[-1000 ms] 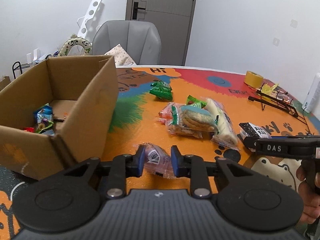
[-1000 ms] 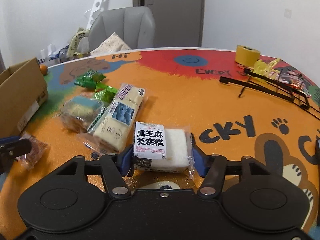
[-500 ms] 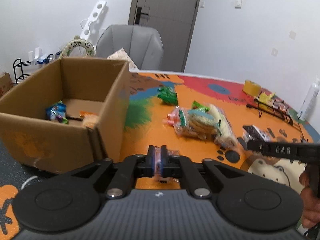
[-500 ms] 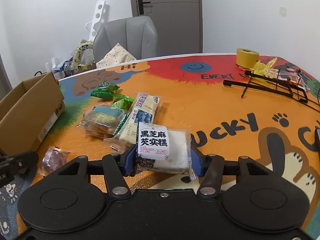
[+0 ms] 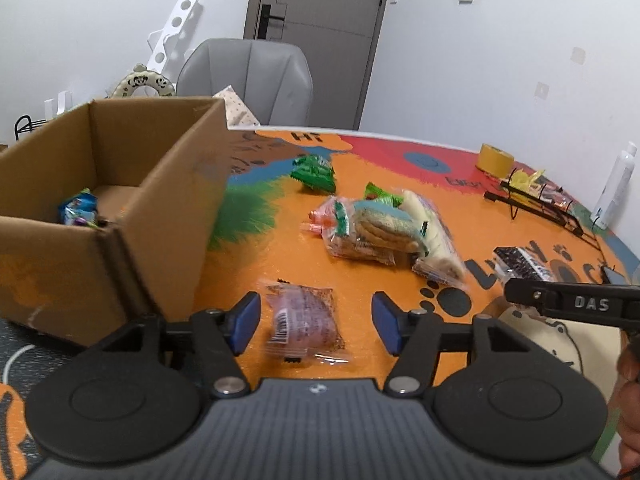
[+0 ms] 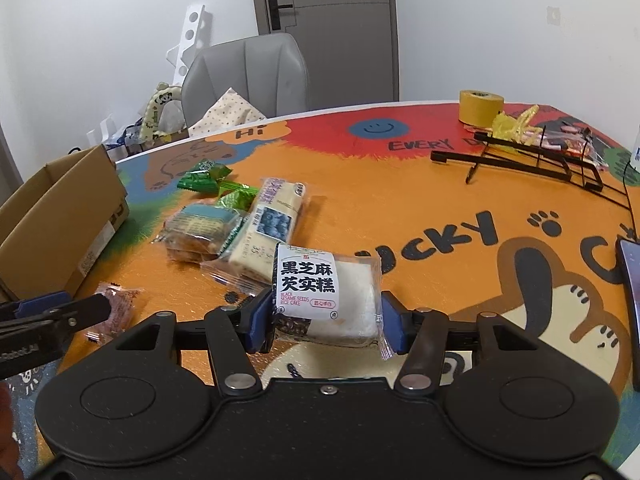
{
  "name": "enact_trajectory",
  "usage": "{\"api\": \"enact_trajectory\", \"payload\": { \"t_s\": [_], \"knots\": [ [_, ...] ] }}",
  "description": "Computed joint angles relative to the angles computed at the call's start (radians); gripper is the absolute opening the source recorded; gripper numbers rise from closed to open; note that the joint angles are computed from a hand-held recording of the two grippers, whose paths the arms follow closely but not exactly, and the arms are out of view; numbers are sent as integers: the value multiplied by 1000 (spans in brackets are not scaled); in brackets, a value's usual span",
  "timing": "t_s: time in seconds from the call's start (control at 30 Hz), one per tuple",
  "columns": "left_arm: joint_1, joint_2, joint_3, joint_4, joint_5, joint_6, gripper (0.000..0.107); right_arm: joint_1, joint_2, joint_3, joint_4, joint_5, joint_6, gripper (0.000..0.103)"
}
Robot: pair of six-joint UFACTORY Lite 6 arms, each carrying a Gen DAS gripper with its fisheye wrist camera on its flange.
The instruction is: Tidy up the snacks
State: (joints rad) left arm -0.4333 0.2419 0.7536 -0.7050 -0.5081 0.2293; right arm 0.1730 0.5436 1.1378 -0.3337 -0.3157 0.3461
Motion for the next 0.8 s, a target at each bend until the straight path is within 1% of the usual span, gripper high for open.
{"api": "enact_trajectory", "payload": {
  "t_s": [0.07, 0.1, 0.17, 0.27, 0.3, 0.37, 0.4, 0.5, 0.53, 0.67, 0.8],
  "knots": [
    [-14, 47, 39, -70, -14, 65, 60, -7, 7, 5, -35, -1, 33, 53],
    [-19, 67, 60, -108, -7, 98, 60, -8, 11, 11, -47, 3, 49, 53],
    [-14, 102, 93, -127, 18, 118, 60, -7, 18, 20, -57, 3, 62, 53],
    [-41, 141, 118, -200, -25, 198, 59, -2, 21, 25, -90, -7, 89, 53],
    [-50, 155, 128, -226, -40, 222, 58, -1, 21, 26, -105, -11, 102, 53],
    [-63, 173, 149, -273, -54, 274, 51, 0, 18, 23, -119, -24, 108, 53],
    [-62, 171, 150, -268, -49, 273, 41, 0, 17, 20, -120, -31, 106, 53],
    [-53, 162, 154, -263, -25, 271, 34, -4, 22, 26, -148, -41, 141, 53],
    [-51, 155, 148, -255, -18, 263, 33, -4, 28, 33, -159, -39, 153, 53],
    [-40, 107, 98, -192, 0, 192, 32, 24, 34, 46, -106, -23, 108, 53],
    [-36, 30, 55, -161, 1, 175, 32, 46, 18, 41, -62, -23, 83, 53]
  ]
}}
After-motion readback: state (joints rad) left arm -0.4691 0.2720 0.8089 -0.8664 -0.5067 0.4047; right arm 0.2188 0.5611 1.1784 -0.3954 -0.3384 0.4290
